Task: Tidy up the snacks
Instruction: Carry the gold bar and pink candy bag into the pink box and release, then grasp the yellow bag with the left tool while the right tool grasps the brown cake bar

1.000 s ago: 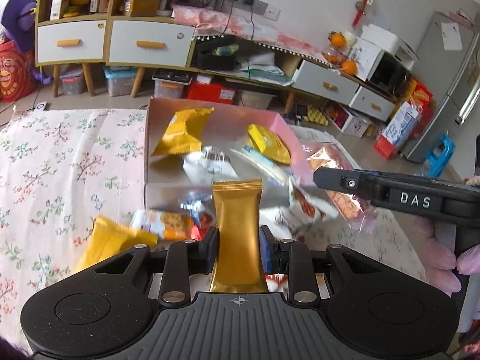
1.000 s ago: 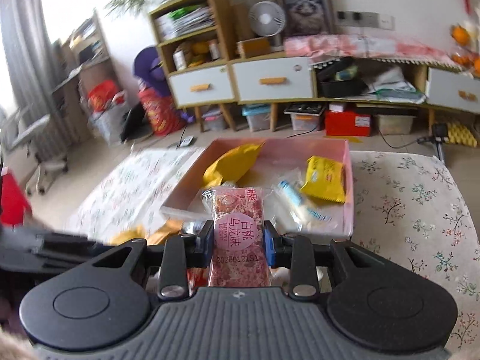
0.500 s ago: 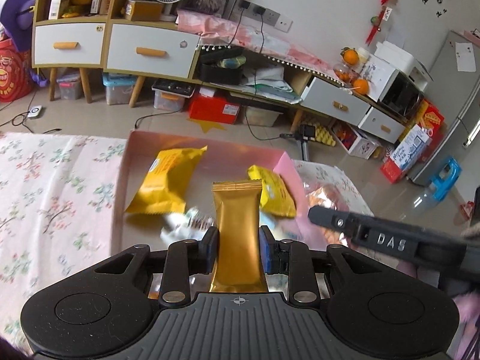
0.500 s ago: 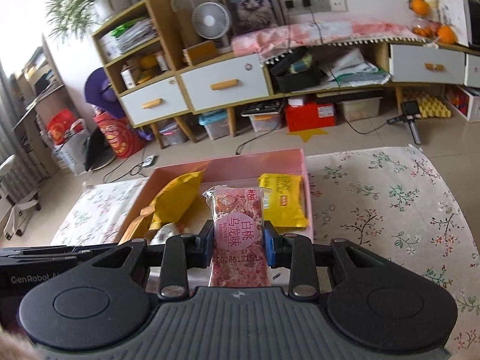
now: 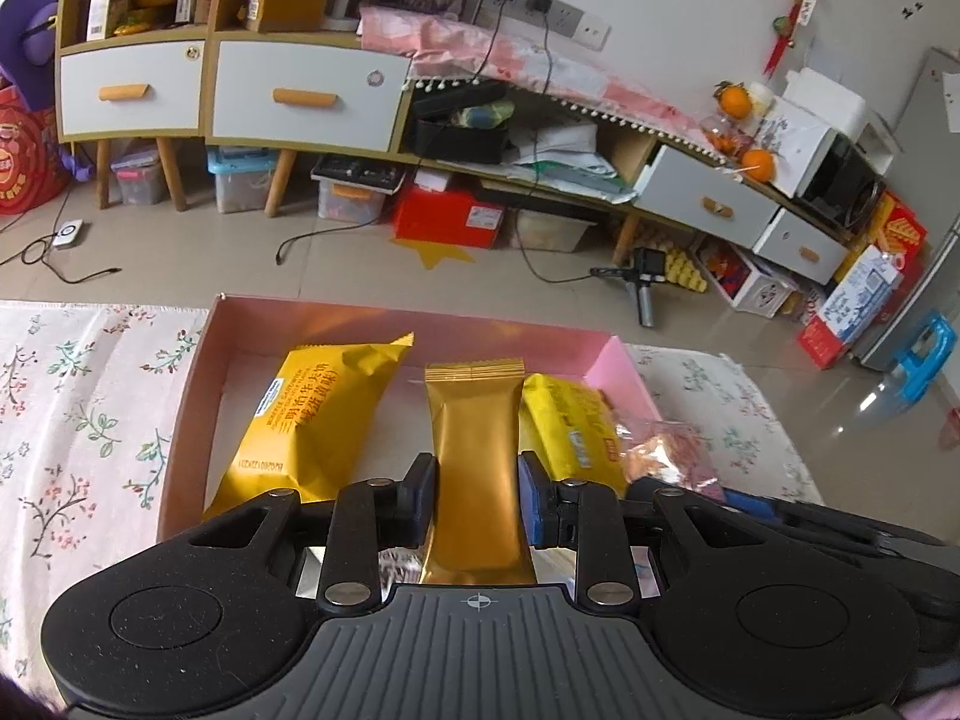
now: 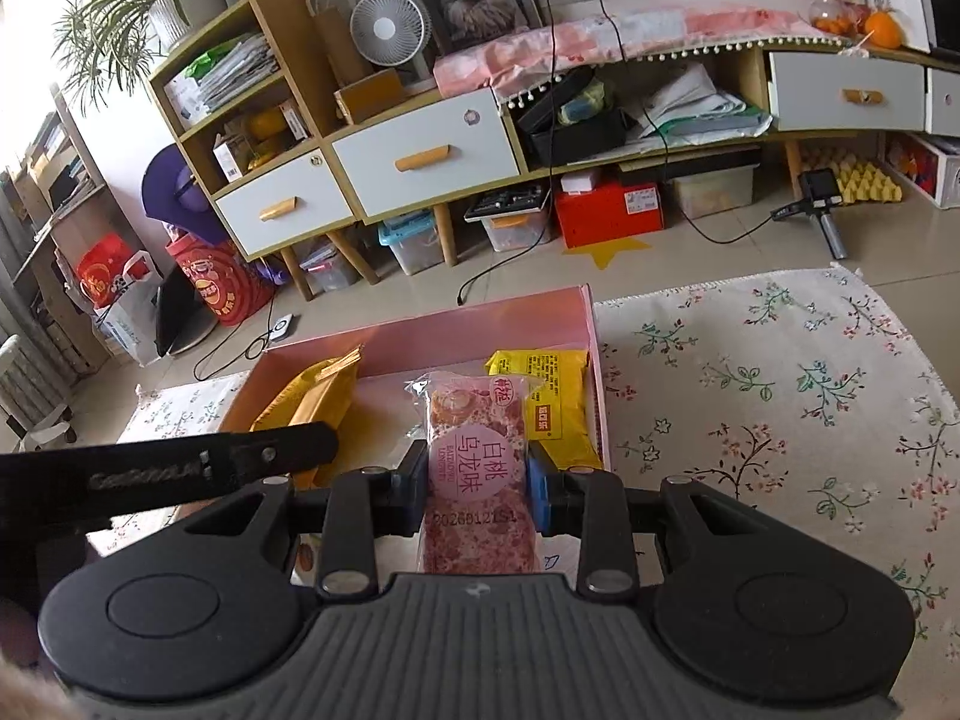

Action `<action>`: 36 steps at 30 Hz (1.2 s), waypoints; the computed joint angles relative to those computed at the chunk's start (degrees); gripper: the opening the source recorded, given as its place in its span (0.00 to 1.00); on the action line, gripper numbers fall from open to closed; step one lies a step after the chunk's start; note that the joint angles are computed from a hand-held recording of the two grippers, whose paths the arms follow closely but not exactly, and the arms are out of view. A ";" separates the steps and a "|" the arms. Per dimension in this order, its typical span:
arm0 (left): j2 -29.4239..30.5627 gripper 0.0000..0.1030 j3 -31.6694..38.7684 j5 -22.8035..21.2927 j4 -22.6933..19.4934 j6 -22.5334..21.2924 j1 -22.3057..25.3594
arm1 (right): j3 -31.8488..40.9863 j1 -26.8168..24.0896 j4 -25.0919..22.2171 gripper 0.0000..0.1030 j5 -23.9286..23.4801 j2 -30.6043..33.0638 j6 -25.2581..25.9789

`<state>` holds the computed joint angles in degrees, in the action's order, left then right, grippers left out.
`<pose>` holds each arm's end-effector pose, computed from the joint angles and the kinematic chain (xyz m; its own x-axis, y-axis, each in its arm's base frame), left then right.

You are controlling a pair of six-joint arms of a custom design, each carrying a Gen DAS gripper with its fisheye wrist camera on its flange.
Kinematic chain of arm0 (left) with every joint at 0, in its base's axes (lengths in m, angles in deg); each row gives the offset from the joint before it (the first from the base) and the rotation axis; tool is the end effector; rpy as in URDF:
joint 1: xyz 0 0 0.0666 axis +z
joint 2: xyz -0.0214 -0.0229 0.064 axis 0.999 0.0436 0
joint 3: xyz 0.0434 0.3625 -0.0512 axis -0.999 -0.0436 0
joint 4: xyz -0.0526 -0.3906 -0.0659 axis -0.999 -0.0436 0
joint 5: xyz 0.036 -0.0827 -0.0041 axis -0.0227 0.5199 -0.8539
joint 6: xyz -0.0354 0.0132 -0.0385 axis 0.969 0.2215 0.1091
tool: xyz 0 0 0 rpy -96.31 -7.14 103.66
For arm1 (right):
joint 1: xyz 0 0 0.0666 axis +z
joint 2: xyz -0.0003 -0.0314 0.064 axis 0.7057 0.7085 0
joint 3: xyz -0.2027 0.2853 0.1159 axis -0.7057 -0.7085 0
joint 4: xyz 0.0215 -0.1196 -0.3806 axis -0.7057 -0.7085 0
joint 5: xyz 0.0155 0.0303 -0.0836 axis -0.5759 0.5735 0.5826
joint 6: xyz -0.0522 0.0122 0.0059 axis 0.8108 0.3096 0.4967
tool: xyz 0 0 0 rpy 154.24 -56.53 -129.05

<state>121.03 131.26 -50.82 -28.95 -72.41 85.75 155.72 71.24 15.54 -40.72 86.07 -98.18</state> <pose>0.6241 -0.0357 0.3885 -0.7289 0.1157 -0.6747 0.3978 0.8737 -0.2799 0.5304 0.2542 0.3729 -0.6479 0.2952 -0.7022 0.0819 0.9435 0.3211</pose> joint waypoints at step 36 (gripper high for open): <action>-12.44 0.75 -12.89 -2.09 0.46 -5.77 3.22 | -1.35 2.72 -6.13 0.72 3.79 -5.10 -0.50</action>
